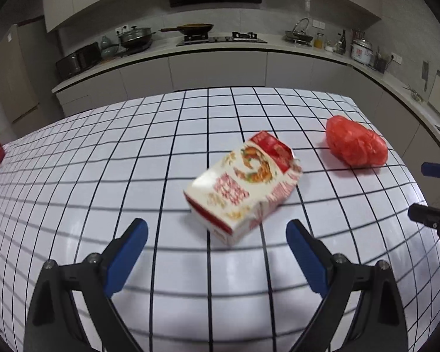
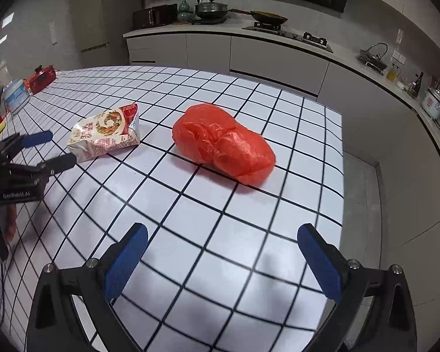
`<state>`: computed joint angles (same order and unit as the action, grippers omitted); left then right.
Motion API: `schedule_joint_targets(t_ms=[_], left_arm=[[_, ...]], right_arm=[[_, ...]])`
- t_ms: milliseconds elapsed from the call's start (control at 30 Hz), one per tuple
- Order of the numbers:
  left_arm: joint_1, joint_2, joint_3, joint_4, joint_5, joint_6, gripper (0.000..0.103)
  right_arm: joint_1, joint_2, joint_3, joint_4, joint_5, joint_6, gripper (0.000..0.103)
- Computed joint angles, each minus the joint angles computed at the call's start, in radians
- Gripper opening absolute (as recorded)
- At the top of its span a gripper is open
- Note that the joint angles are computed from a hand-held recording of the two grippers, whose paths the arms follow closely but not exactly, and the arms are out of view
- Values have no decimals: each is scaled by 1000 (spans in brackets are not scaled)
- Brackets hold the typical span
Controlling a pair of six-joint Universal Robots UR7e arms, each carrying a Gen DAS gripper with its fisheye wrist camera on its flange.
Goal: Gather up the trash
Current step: 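Move both open grippers back to the island toward the carton and red bag, then grasp the white milk carton with the left gripper while the right gripper grasps the red plastic bag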
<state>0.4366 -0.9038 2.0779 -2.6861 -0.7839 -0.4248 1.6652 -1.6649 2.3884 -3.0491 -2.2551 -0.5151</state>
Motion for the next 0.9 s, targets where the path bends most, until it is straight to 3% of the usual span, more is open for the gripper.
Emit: schedule_joint_targets(t_ms=[300, 333, 467, 533, 567, 633, 667, 700, 800, 900], left_arm=[[65, 87, -102, -46, -102, 168, 96], [76, 88, -109, -50, -121, 176, 92], [119, 90, -144, -36, -181, 84, 81], [119, 87, -149, -14, -140, 33, 66], [119, 83, -148, -4, -134, 14, 64], [116, 61, -129, 4, -133, -24, 62], [113, 49, -116, 4, -138, -31, 62], [108, 38, -101, -4, -146, -33, 63], [82, 35, -75, -27, -94, -22, 87], [88, 50, -93, -15, -87, -9, 88]], right_arm=[[-39, 118, -84, -28, 8, -14, 103], [-44, 131, -98, -27, 9, -17, 103], [-56, 170, -146, -20, 27, -22, 103], [-63, 188, -171, -3, 43, -6, 103], [-65, 194, -183, 17, 51, 15, 103], [-71, 183, -191, 86, 84, 63, 88], [-71, 172, -185, 111, 101, 72, 79], [-68, 168, -178, 120, 103, 71, 79], [-47, 158, -145, 102, 83, 29, 79], [-26, 205, -158, 17, 18, -28, 86]])
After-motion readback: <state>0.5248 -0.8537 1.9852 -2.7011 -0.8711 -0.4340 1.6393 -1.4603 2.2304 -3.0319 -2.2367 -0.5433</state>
